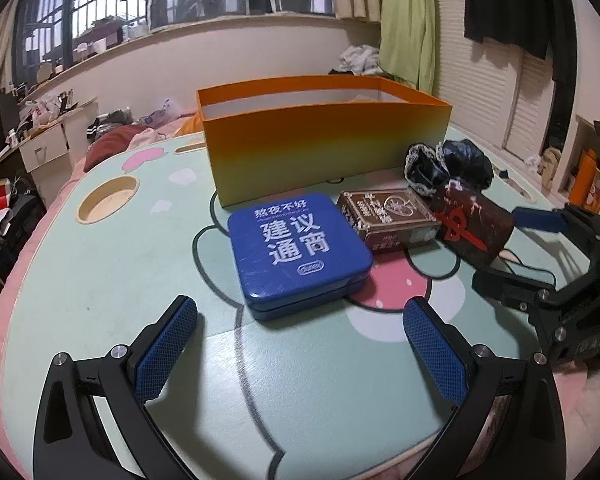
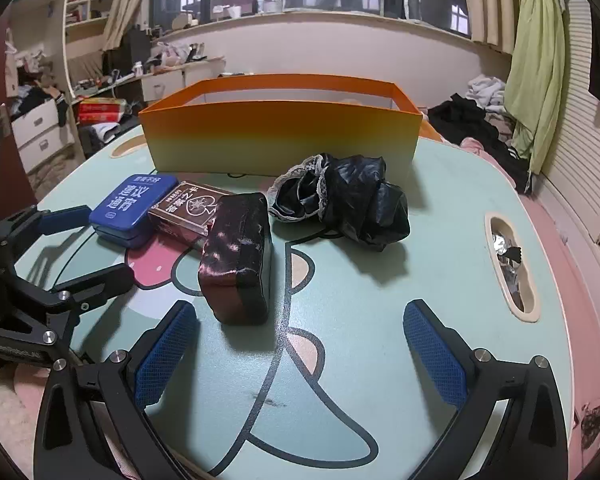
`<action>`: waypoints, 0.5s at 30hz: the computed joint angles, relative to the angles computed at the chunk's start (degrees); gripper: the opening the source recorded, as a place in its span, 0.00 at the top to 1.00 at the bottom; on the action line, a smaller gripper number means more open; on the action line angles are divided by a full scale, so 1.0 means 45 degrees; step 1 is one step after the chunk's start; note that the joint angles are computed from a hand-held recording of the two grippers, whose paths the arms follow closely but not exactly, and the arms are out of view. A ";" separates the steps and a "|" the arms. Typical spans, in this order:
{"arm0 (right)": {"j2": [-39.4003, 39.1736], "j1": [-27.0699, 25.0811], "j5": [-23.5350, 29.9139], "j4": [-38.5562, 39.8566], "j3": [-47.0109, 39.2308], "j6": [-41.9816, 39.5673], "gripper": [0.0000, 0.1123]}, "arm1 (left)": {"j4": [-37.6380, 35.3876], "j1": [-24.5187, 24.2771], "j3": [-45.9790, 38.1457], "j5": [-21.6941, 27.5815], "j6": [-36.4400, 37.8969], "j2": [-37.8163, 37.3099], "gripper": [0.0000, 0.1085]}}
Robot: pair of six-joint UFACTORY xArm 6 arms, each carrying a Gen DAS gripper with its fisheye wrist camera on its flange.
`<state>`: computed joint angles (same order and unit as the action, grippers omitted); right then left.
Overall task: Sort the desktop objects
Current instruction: 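Carry the dark red pouch out and release it beside the brown card box, then grasp the white fluffy ball inside the orange box with the left tool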
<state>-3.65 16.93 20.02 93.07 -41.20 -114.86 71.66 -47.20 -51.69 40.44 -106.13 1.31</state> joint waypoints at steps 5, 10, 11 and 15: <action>-0.0039 -0.0031 0.0028 0.0068 0.0050 -0.0082 0.08 | -0.0684 0.0258 0.0011 0.0496 0.1267 -0.1107 0.23; -0.0105 0.0003 -0.0003 0.0151 0.0106 -0.0132 0.08 | -0.1924 0.1615 -0.1471 -0.0683 0.3554 -0.1364 0.38; -0.0103 -0.0005 0.0003 0.0153 0.0104 -0.0139 0.08 | -0.3107 0.2042 -0.1932 -0.1194 0.4864 -0.1135 0.46; -0.0097 -0.0032 0.0024 0.0173 0.0105 -0.0175 0.08 | -0.8437 0.3338 -0.4049 -0.2504 0.9646 0.0792 0.50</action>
